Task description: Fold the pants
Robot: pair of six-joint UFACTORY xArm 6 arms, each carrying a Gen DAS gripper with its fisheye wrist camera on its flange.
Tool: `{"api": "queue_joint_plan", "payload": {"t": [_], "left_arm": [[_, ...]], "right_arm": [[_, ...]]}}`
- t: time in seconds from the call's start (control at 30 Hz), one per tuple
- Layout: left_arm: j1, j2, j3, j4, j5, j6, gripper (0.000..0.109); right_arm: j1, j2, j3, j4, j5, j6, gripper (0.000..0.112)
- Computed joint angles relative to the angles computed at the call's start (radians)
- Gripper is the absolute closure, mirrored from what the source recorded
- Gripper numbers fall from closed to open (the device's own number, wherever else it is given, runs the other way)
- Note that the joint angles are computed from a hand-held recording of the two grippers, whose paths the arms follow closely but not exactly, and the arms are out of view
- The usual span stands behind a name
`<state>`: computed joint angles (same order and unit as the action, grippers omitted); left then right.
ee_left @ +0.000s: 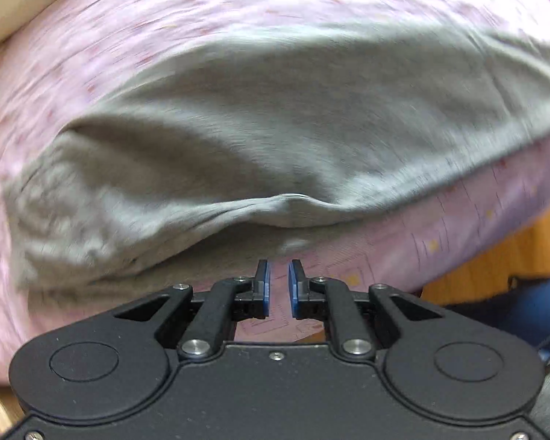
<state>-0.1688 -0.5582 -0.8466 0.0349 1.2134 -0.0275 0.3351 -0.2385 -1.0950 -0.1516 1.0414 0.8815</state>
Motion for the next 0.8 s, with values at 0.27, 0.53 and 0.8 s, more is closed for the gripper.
{"api": "queue_joint_plan", "payload": {"t": [0.27,0.53,0.8], "left_arm": [[0.195,0.012,-0.05,-0.022,0.007,-0.148,0.069],[0.358,0.123,-0.099,-0.064,-0.056,0.005,0.059],[0.469,0.273,-0.145,0.006,-0.058,0.227,0.058]], "right_arm": [[0.083,0.098,-0.114,0.051,-0.125,-0.075,0.096],[0.283,0.314,-0.314,0.32,-0.183,-0.244,0.096],[0.499,0.691,-0.75,0.549,-0.118,-0.191,0.096]]}}
